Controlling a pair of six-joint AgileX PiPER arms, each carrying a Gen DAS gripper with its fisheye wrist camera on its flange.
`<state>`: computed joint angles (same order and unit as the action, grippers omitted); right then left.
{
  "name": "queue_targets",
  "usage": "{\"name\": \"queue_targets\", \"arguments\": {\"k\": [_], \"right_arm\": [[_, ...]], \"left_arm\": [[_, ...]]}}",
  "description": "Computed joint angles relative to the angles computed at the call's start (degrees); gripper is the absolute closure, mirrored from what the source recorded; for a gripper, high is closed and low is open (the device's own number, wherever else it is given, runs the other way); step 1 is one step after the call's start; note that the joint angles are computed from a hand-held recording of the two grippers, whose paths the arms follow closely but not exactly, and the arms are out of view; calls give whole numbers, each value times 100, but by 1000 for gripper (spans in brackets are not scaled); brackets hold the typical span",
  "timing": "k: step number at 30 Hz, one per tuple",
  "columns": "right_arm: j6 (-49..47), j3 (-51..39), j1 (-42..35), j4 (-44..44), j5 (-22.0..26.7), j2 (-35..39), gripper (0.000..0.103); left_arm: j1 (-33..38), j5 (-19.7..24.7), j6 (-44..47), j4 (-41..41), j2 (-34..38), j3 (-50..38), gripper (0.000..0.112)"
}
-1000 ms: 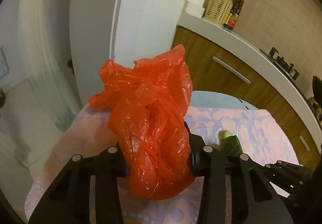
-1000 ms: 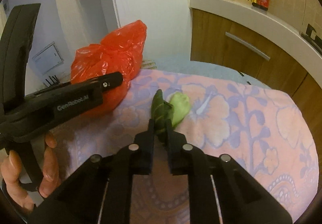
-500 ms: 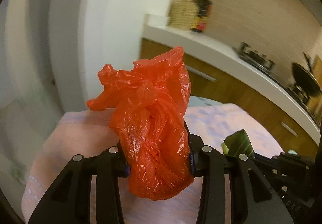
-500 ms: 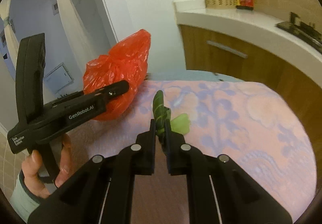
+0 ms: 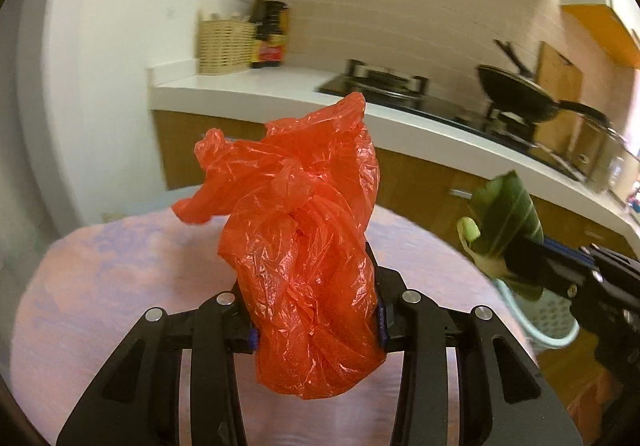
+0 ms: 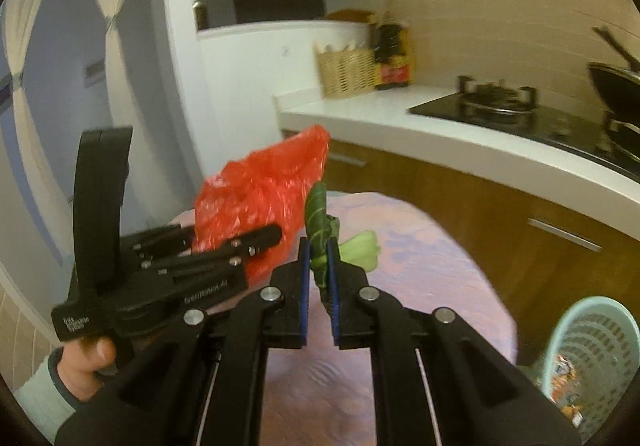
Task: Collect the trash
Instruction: 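Carry red bag and leaf over the blue basket and open both tools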
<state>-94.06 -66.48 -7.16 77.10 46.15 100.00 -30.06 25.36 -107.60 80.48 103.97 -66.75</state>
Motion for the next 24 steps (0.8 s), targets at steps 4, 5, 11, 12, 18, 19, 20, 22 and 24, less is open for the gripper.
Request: {"name": "queue_targets", "arguments": {"k": [4,5,11,12,18,19,20,22,24], "right_arm": [[6,-40,-704,31,282,41,97],[59,-98,-796,17,325,78,97],[298,-541,-1565,-21,548,437,97],[332,-609,-1667,-27,582,485,97],[724,-1257,-2279,-71,691,927,97],[749,-1325,-2348,-61,676,973,97],[781,-1411,-2431,-64,699,1034,97],[907,-1628,-2580,-94,710,1175,97],[1058,-1851,-2692,-158,727,1318,97]], "left_arm": [[-511,128,101,-85,255,-392,75],[-660,214,209,-141,343,-534,75],[-1412,924,988,-488,989,-1631,75],[-1437,914,1129,-562,1068,-1789,75],[-1722,896,2094,-1146,1729,-3060,75],[-1764,893,2316,-1280,1860,-3313,75],[-1820,926,2491,-1386,1983,-3541,75],[-1888,960,2946,-1684,2275,-4087,75],[-1947,995,3385,-2004,2563,-4621,75]]}}
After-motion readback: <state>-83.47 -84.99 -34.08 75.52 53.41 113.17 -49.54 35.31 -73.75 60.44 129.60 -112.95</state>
